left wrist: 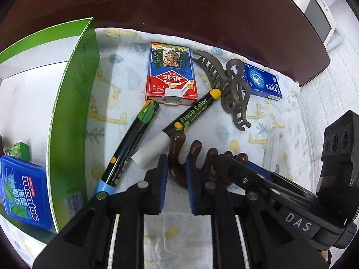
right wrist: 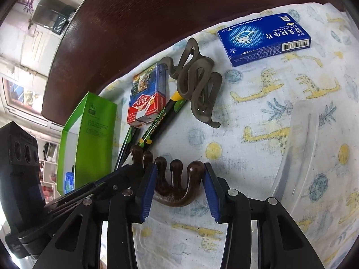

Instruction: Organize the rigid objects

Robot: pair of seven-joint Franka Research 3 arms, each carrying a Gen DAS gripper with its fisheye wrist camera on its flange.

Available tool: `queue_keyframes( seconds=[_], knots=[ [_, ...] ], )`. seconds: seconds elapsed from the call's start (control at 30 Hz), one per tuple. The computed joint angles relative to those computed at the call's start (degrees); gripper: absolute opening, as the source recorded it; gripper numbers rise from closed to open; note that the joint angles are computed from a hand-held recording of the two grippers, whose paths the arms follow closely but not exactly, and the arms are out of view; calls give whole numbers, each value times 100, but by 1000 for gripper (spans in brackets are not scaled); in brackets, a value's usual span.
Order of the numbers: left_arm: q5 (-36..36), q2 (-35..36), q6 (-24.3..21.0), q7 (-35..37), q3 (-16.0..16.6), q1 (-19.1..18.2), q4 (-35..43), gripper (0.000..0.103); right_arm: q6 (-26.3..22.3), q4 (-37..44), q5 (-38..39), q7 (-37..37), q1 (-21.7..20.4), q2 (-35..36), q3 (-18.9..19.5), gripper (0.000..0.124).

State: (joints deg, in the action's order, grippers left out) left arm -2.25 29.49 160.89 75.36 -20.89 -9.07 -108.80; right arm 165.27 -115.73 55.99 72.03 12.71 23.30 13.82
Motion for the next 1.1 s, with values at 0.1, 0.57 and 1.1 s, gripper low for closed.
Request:
queue_keyframes(
  seconds=[0.1, 0.57, 1.1],
  knots=[
    [-138, -107, 156, 194, -182, 171, -159, 16, 107, -77, 316, -260, -83, -71, 143, 44],
    [-600, -262, 162, 207, 9, 88, -419, 28, 271, -731, -804, 722, 312, -580, -407, 22],
    [-276, 103, -354, 380, -257, 188, 119, 29, 124, -449, -784, 899, 171, -272, -236, 22]
  ],
)
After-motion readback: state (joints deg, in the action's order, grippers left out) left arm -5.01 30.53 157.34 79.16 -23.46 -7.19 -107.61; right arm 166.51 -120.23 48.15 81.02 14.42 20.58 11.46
